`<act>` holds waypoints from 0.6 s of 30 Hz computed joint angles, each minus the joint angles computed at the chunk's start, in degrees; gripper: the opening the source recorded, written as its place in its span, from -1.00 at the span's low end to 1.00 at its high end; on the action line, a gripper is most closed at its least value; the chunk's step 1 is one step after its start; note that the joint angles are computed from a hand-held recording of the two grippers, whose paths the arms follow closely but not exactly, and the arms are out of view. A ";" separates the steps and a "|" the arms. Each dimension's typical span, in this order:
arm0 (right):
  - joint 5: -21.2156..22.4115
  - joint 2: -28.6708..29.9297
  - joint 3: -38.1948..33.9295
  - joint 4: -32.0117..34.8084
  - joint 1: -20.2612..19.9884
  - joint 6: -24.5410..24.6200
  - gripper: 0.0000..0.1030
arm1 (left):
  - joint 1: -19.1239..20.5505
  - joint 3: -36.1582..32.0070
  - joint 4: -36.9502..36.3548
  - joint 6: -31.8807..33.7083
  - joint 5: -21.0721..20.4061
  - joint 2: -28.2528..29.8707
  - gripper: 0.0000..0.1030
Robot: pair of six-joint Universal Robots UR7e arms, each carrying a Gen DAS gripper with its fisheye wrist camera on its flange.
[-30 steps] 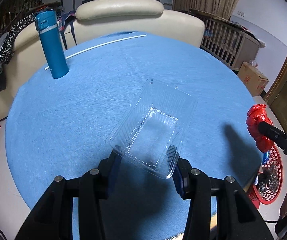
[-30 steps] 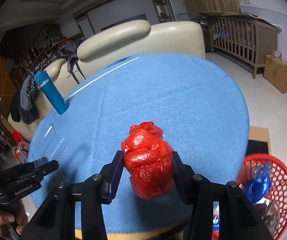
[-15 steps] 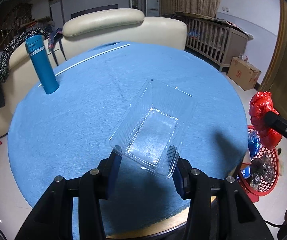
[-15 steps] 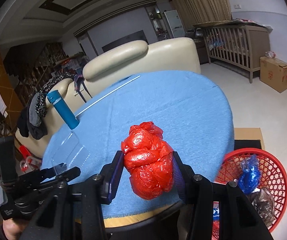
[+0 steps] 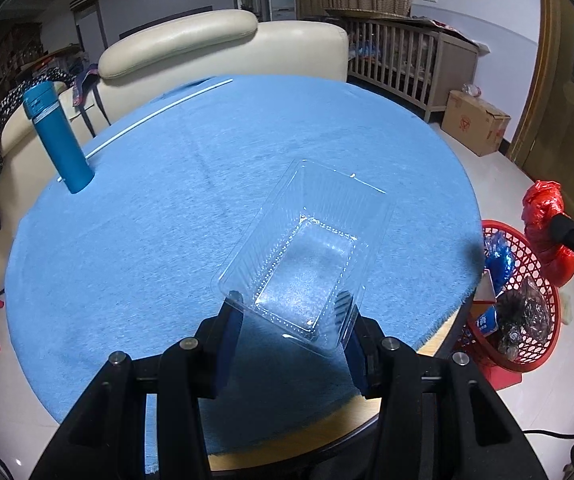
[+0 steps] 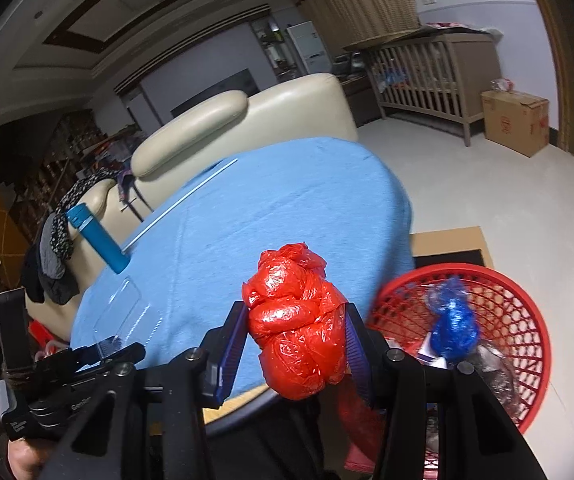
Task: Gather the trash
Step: 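Carry the clear container and red bag over to the red basket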
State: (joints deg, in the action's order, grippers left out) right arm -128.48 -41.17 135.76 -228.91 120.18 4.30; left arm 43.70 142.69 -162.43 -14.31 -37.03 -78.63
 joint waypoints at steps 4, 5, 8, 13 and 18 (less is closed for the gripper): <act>-0.30 -1.02 2.52 -3.29 -1.24 0.03 -0.03 | -0.52 -0.47 0.40 0.18 -0.15 1.46 -0.05; -0.36 -1.19 2.99 -3.91 -1.53 0.02 -0.03 | -0.61 -0.63 0.51 0.17 -0.19 1.90 -0.05; -0.29 -1.71 4.16 -5.21 -2.36 0.16 -0.03 | -0.87 -0.87 0.64 0.28 -0.31 2.81 -0.05; -0.08 -2.39 5.64 -6.80 -3.53 0.26 -0.03 | -1.99 -1.21 1.61 -0.52 -0.41 4.12 -0.05; -0.34 -3.04 7.33 -9.20 -4.62 0.18 -0.03 | -2.84 -1.73 1.71 -0.26 -0.74 5.57 -0.05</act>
State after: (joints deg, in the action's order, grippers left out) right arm -128.82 -44.21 143.09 -238.10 115.56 4.47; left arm 40.87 140.96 -160.72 -14.57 -37.76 -73.05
